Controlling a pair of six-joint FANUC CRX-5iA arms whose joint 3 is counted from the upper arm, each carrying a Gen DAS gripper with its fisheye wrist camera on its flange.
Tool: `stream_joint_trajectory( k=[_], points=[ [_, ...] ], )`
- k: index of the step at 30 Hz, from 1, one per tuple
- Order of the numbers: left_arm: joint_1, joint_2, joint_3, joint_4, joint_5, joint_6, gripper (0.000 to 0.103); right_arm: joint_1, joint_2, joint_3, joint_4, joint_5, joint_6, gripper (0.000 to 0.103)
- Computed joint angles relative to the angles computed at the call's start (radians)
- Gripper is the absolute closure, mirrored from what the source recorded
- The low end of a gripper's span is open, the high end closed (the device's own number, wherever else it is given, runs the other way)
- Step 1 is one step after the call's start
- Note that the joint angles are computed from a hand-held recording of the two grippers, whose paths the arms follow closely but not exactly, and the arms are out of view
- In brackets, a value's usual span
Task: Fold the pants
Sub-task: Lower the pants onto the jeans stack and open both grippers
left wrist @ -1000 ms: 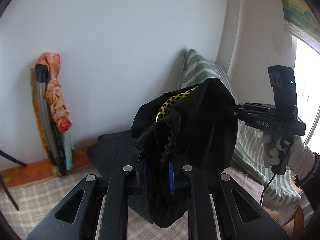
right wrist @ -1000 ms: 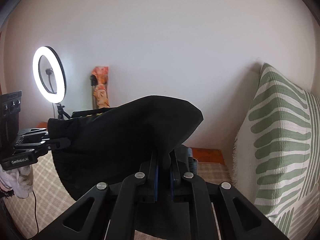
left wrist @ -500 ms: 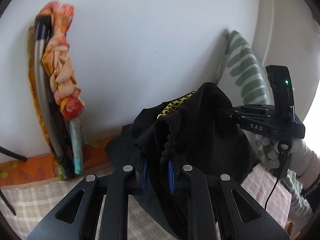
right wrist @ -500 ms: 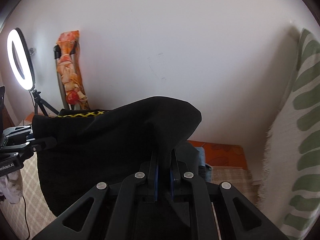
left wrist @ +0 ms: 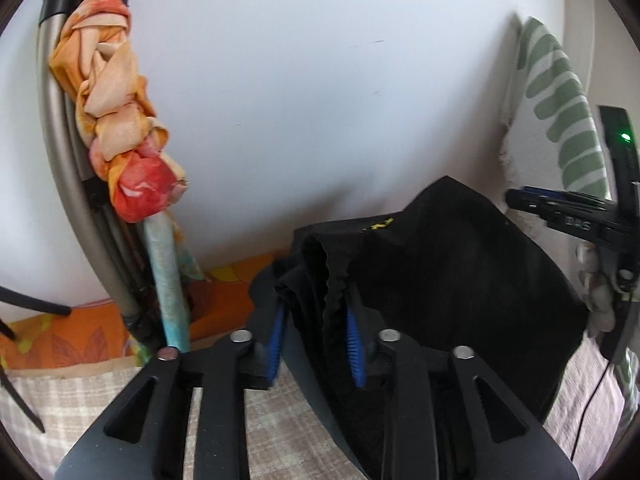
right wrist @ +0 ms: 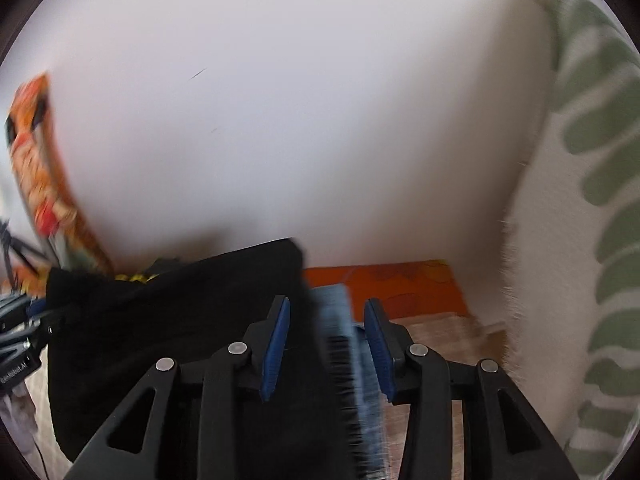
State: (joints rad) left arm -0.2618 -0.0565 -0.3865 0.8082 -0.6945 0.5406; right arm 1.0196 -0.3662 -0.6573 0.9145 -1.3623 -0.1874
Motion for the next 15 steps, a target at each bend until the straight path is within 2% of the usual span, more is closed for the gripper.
stream_joint_trajectory(
  k=[1, 2, 5, 8, 13, 14, 15],
  points=[
    [-0.001, -0.003, -0.001, -0.005, 0.007, -0.001, 0.060, 0.013, -0.007, -0.003, 0.000, -0.017, -0.005, 0.062],
    [-0.005, -0.012, -0.008, -0.012, 0.032, -0.002, 0.054, 0.025, -0.011, -0.004, -0.003, -0.029, -0.005, 0.062],
    [-0.006, -0.022, -0.006, -0.045, 0.072, 0.011, 0.051, 0.068, -0.021, -0.008, -0.017, -0.068, 0.000, 0.062],
    [0.002, -0.020, 0.020, -0.116, 0.092, 0.095, 0.049, 0.099, -0.031, -0.007, -0.043, -0.097, 0.004, 0.062],
    [0.037, -0.051, -0.010, -0.059, 0.060, 0.017, 0.049, 0.174, -0.043, -0.010, -0.062, -0.168, -0.020, 0.062],
    [0.046, -0.067, -0.022, -0.048, 0.052, -0.001, 0.049, 0.195, -0.055, -0.015, -0.058, -0.183, -0.043, 0.061],
    [0.058, -0.080, -0.032, -0.032, 0.035, -0.021, 0.049, 0.211, -0.064, -0.019, -0.056, -0.193, -0.059, 0.055]
  ],
)
